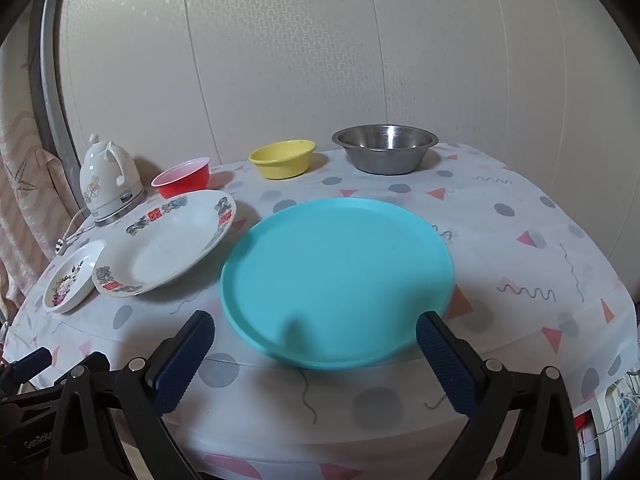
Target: Organize plates and bowls
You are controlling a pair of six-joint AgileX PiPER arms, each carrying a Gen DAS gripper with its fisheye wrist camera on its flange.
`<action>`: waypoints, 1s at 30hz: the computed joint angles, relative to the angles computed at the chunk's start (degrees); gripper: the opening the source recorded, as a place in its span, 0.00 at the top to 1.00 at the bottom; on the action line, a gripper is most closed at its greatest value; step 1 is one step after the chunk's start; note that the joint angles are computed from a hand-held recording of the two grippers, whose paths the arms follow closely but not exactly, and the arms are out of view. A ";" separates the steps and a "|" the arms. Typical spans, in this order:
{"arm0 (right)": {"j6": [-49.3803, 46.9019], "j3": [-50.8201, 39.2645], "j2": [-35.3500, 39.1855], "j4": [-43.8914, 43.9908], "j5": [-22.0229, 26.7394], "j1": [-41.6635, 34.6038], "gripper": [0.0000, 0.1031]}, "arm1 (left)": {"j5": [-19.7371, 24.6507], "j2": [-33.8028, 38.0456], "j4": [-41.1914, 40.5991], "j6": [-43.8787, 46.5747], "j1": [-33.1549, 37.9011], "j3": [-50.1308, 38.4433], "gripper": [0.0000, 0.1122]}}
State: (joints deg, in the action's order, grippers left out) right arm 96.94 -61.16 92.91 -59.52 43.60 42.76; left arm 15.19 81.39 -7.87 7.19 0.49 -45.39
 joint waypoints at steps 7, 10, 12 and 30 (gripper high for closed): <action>0.39 0.14 0.01 -0.46 0.08 0.05 0.00 | -0.06 0.30 -2.31 2.54 0.40 0.08 0.08; 0.67 0.14 0.12 -0.64 0.04 -0.02 0.01 | -0.02 0.49 -2.17 2.44 0.36 0.04 0.08; 0.03 0.04 -0.28 -0.24 -0.01 -0.30 0.00 | 0.07 0.55 -1.99 2.24 0.28 -0.03 0.08; -0.89 -0.26 -0.11 0.47 0.16 -0.36 0.00 | 0.83 1.18 -2.41 2.35 0.13 -0.70 0.08</action>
